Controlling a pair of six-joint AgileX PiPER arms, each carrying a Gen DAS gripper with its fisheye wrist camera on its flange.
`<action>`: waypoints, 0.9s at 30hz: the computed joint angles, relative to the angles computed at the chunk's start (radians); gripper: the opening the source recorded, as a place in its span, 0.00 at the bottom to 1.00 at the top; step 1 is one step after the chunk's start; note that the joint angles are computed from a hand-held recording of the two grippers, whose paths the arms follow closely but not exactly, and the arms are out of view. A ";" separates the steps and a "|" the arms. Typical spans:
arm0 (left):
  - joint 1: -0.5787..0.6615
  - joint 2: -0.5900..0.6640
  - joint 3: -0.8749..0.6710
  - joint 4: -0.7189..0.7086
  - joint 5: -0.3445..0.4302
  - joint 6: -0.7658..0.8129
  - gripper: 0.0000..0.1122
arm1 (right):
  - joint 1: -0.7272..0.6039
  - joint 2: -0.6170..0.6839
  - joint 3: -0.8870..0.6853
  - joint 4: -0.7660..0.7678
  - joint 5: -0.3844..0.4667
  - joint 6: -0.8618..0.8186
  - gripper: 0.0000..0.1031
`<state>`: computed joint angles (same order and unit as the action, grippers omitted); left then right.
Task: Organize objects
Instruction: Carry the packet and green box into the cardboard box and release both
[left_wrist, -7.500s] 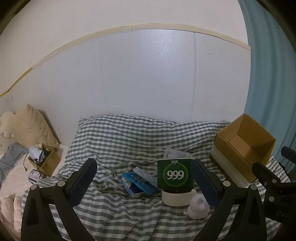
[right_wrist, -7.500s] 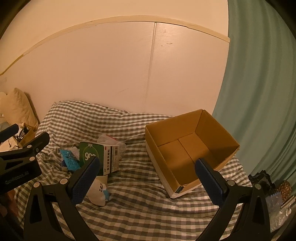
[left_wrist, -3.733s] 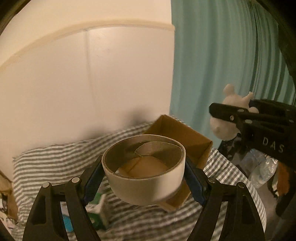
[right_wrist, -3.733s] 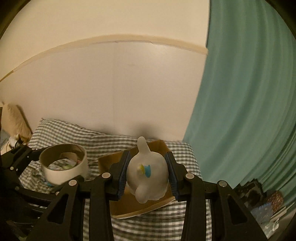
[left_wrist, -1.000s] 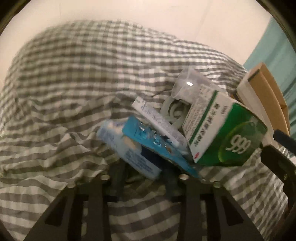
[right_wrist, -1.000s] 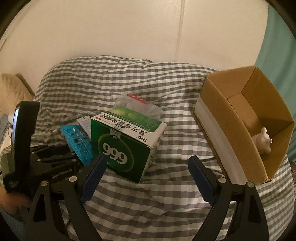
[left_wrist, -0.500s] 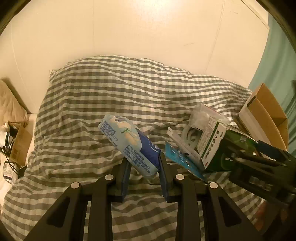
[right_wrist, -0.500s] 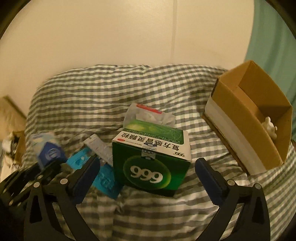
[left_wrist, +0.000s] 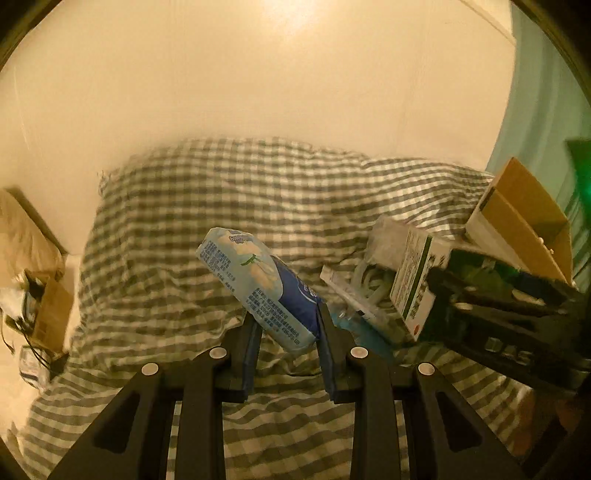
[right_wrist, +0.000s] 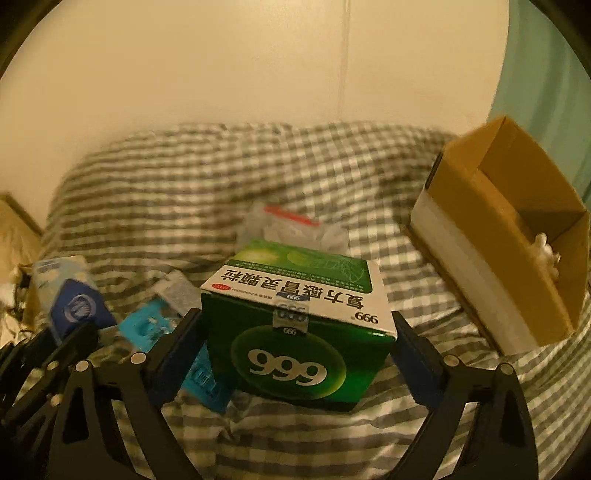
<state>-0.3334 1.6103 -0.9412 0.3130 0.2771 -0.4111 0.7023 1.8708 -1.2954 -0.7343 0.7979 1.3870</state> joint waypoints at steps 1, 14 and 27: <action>-0.017 -0.019 0.001 0.053 0.013 -0.052 0.25 | 0.015 -0.048 0.036 -0.040 -0.011 0.025 0.92; -0.409 -0.190 -0.167 0.407 0.312 -0.442 0.25 | 0.135 -0.528 0.111 -0.158 0.187 -0.283 0.92; -0.601 0.208 -0.686 0.221 0.402 -0.282 0.25 | -0.333 -0.833 0.171 0.132 0.043 -0.823 0.92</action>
